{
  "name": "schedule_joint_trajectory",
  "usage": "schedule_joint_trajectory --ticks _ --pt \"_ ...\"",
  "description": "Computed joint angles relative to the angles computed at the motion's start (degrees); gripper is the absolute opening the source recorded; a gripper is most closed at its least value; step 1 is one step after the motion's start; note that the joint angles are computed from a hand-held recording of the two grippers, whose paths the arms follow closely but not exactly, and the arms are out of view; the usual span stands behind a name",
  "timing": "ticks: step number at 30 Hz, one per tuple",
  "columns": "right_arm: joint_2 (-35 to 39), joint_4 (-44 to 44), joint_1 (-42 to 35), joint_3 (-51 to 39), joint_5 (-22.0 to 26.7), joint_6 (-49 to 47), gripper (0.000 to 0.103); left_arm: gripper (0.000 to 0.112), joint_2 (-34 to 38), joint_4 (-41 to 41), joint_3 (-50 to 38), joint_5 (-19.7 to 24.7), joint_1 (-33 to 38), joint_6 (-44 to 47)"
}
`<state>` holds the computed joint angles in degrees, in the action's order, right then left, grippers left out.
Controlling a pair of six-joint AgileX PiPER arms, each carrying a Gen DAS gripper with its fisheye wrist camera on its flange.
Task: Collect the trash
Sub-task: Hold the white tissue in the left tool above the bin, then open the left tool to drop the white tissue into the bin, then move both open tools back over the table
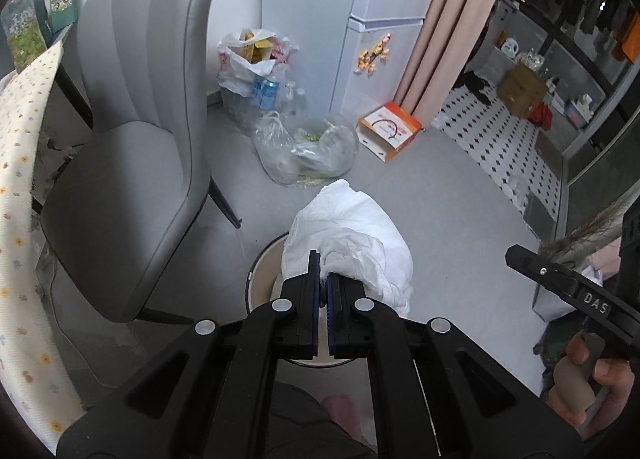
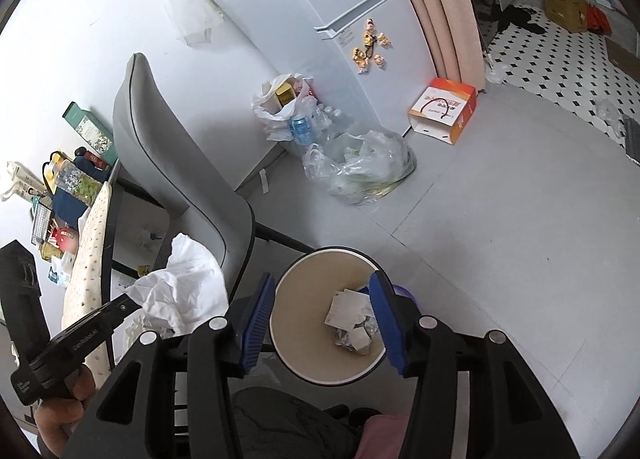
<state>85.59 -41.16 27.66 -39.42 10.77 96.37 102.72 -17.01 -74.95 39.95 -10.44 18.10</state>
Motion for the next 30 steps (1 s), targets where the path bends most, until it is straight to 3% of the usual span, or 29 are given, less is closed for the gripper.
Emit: schedule_joint_trajectory --ticks 6,8,10,11,20,22,30 --pt "-0.73 -1.72 -0.50 0.90 -0.50 1.67 0.050 0.005 3.90 2.70 -2.49 1.00 -1.62 -3.25" --pt "-1.03 -2.38 -0.19 0.81 0.09 2.55 0.050 0.015 4.76 4.52 -2.68 0.96 -2.34 -5.55" --pt "-1.27 -2.39 -0.25 0.99 0.24 2.67 0.050 0.040 5.35 3.95 -2.87 1.11 -2.32 -5.17" --pt "-1.22 -2.54 -0.27 1.03 0.25 2.90 0.050 0.044 5.34 3.57 -2.72 1.01 -2.35 -4.75" --pt "-1.01 -3.73 0.17 1.01 0.01 3.98 0.050 0.058 4.37 2.12 -2.26 1.67 -1.06 -3.19" --pt "-0.49 -3.68 0.85 0.14 0.27 3.94 0.051 0.067 2.83 1.35 -1.71 1.75 -0.08 -2.29" --pt "1.08 -0.82 5.70 -6.16 3.72 0.33 0.069 0.088 -4.86 -3.12 -0.01 2.69 7.23 1.12"
